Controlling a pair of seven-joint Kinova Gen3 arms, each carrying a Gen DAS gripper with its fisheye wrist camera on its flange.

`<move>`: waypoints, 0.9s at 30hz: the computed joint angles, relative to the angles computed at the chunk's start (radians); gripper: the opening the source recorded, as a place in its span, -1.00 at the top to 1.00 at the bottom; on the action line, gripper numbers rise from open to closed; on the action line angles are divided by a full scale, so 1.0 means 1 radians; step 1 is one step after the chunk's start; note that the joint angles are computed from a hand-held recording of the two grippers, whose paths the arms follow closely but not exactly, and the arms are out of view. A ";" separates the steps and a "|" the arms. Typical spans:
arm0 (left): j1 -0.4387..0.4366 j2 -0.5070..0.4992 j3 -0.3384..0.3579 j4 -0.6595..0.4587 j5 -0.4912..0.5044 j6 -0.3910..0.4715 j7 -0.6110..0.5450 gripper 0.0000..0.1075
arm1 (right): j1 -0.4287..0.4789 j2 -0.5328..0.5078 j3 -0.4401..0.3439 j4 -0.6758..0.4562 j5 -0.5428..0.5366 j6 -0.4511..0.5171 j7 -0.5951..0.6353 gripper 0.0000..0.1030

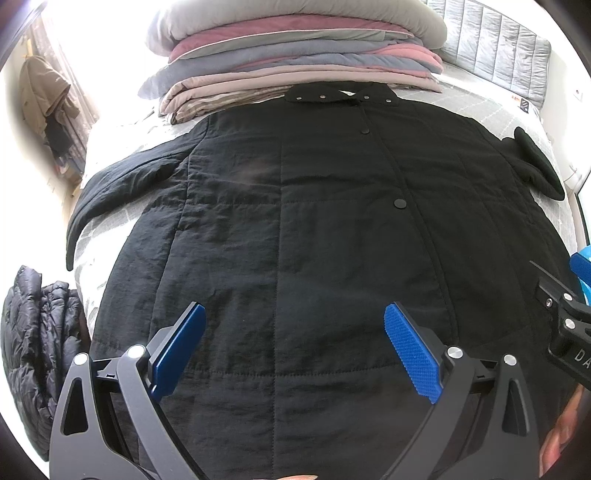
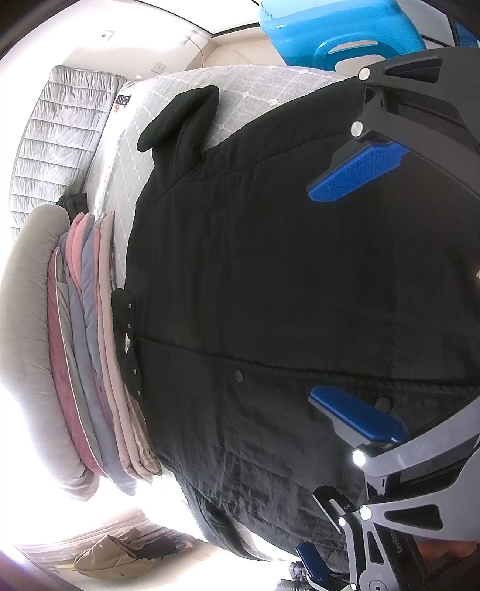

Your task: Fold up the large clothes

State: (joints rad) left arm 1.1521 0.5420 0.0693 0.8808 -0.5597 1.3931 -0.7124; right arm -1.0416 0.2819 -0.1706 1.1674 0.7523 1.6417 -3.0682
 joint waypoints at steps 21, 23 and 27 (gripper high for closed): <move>-0.012 -0.004 0.002 0.008 0.011 -0.003 -0.005 -0.74 | -0.013 -0.027 -0.002 0.028 0.048 0.003 -0.017 -0.88; -0.020 -0.005 0.003 0.012 0.018 -0.003 -0.005 -0.74 | -0.022 -0.034 -0.003 0.029 0.098 0.042 -0.011 -0.88; -0.048 -0.010 0.008 0.028 0.043 -0.007 -0.003 -0.74 | 0.010 -0.079 -0.002 0.062 0.180 0.090 0.071 -0.88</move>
State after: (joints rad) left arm 1.1041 0.5318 0.0772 0.9087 -0.5167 1.3865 -0.7158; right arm -1.0315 0.2027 -0.1730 1.2298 0.9328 1.7318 -2.9975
